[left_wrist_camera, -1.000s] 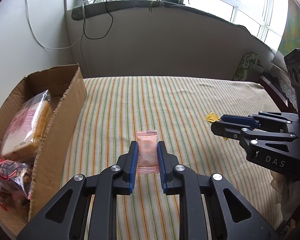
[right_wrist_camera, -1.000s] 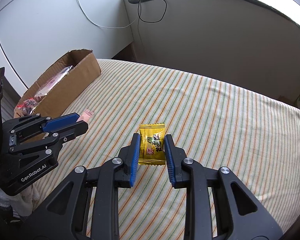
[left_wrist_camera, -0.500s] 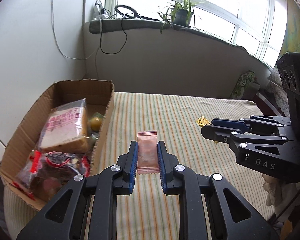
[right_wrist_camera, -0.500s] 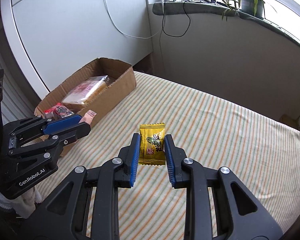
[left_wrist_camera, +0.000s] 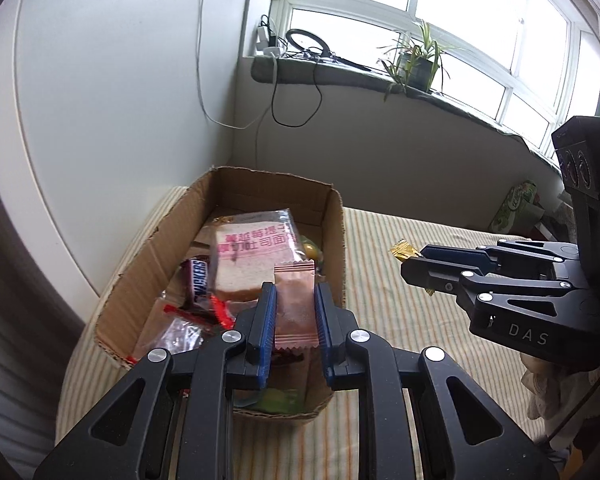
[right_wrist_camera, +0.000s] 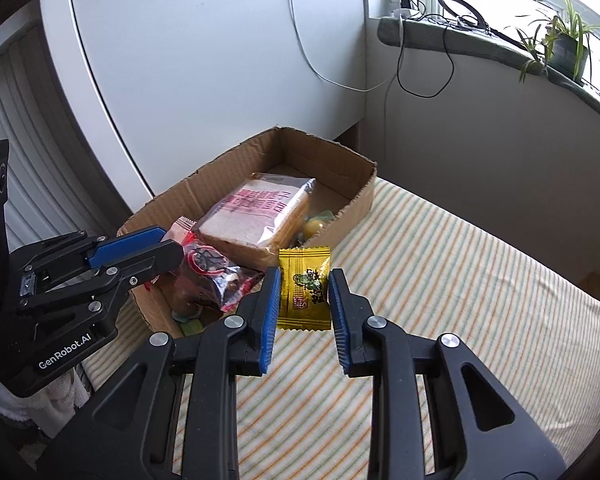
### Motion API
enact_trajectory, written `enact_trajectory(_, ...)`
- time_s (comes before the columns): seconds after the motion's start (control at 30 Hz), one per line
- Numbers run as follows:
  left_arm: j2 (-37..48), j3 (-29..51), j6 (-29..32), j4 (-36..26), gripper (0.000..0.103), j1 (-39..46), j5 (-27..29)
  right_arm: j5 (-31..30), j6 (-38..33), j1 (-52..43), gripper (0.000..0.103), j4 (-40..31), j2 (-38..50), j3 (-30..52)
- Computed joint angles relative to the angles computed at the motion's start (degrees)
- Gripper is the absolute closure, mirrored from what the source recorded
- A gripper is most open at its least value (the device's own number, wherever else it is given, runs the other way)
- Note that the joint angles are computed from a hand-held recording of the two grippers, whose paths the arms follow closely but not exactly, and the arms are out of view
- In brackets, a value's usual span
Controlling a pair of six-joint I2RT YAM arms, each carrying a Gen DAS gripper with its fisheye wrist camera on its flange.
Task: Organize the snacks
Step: 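Carry the yellow candy over the box with the right tool while the left tool carries the pink packet there, then open the right tool to drop the yellow candy while the left tool releases the pink packet into the box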
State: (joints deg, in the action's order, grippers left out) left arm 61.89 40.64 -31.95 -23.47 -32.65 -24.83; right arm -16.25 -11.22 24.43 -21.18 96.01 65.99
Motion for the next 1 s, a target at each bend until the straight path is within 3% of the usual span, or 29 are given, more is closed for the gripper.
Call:
enact_trajectory(0.7, -10.17, -5.55, 4.26, -0.72, 0.084, 12.4, 7.24, 6.99, 3.96, 12.12, 0.077, -0.87, 4.51, 5.48)
enact_trajectory(0.8, -10.63, -5.59, 4.42, -0.83, 0.084, 13.07, 7.46, 7.39, 4.16, 12.18, 0.061, -0.52, 4.18, 5.16)
enact_trajectory(1.0, -11.23, -5.58, 4.36, -1.41, 0.084, 13.07, 7.12, 8.12, 3.84, 12.27, 0.058, -0.65, 3.61, 4.77)
